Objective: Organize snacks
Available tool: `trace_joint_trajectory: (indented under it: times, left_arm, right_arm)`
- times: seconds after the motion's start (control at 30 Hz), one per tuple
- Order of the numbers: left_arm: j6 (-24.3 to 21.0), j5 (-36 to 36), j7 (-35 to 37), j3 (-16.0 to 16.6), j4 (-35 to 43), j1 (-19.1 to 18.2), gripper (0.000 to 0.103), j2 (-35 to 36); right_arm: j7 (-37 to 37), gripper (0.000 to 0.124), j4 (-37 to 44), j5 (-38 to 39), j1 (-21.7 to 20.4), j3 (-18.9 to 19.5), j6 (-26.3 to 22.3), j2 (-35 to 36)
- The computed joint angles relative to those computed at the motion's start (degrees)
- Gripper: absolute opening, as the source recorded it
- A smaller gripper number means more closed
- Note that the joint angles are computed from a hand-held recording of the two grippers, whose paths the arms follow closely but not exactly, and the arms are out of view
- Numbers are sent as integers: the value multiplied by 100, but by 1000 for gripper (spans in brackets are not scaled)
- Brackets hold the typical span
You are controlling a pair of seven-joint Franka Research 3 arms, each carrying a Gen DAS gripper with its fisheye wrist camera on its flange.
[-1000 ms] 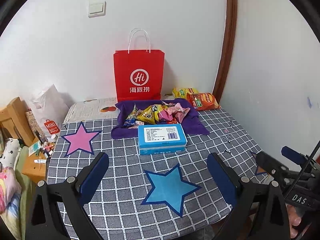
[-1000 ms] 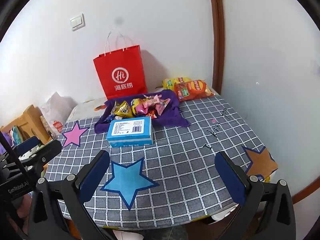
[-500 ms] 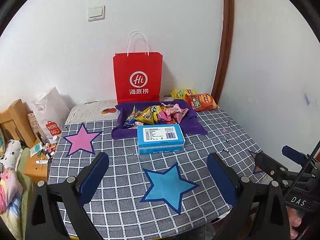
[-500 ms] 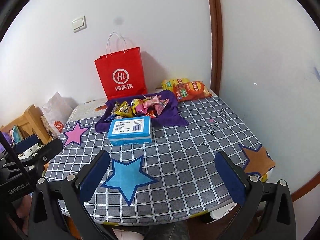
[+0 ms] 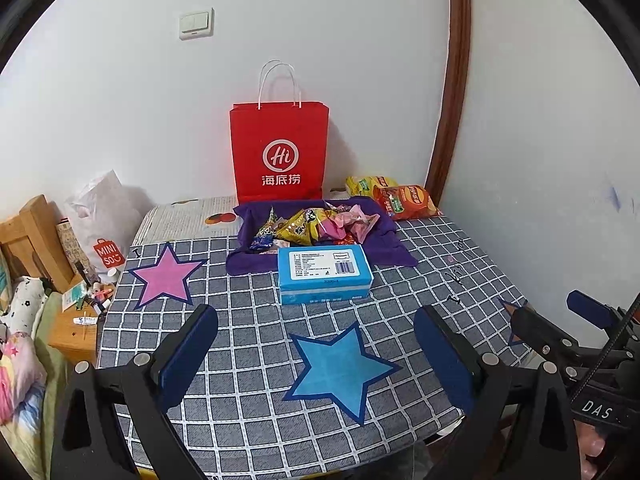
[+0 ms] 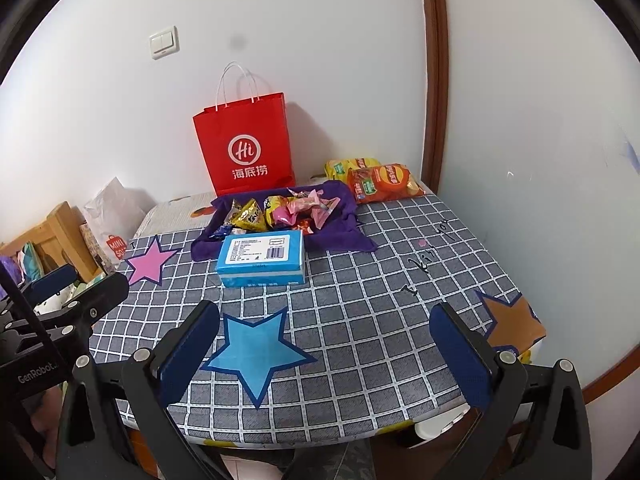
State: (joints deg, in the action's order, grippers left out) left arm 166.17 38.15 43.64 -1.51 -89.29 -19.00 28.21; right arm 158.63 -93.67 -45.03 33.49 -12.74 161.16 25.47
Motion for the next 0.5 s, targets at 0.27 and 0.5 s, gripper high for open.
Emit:
trace_joint_trajectory:
  times: [0.27, 0.5]
  left_arm:
    - [8, -38, 46, -7, -9, 11, 99, -3]
    - [36, -6, -33, 26, -59, -21, 99, -26]
  right_arm:
    - [10, 103, -14, 3, 16, -15, 24, 1]
    - [14, 103, -10, -3, 32, -15, 31, 2]
